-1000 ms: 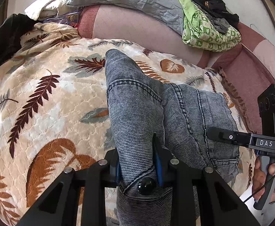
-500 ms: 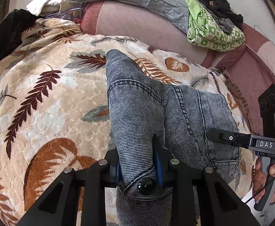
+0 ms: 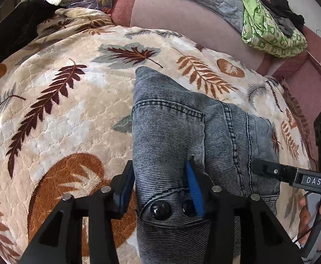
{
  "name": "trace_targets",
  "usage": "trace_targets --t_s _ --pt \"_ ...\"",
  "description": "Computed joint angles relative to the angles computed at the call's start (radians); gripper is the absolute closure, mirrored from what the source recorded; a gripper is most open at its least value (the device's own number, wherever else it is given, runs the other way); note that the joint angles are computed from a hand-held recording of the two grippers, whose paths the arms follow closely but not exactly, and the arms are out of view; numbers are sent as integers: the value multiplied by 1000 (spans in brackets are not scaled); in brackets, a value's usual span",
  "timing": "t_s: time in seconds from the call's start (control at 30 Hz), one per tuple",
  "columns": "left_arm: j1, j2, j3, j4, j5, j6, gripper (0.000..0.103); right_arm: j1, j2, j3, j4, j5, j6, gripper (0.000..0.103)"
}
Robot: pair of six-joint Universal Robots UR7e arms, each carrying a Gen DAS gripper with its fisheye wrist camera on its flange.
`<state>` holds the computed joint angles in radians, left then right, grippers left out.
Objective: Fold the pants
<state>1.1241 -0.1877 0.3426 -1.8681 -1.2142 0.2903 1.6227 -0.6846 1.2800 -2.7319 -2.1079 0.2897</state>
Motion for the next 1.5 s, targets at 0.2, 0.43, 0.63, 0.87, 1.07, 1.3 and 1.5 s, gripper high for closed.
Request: trace_targets --t_s 0.2,0.43,0.63,0.87,1.07,1.3,1.5 --pt "-20 -165 298 -286 81 50 33 102 27 19 -148 -296 -141 34" --pt "-31 -237 552 -473 193 197 24 90 77 32 -70 -319 -101 28" --pt "-43 -306 619 -521 130 185 24 123 58 85 -226 -347 -144 26" --pt "-36 -310 678 -523 159 163 23 99 82 81 -182 -336 -109 18" --pt "-51 -333 686 -513 170 160 23 142 63 155 -442 -345 -200 18" --pt "-62 -382 759 -564 160 156 23 172 100 258 -900 -366 -403 17" --pt "-74 -406 801 -590 173 151 23 179 119 274 -1102 -354 -500 17"
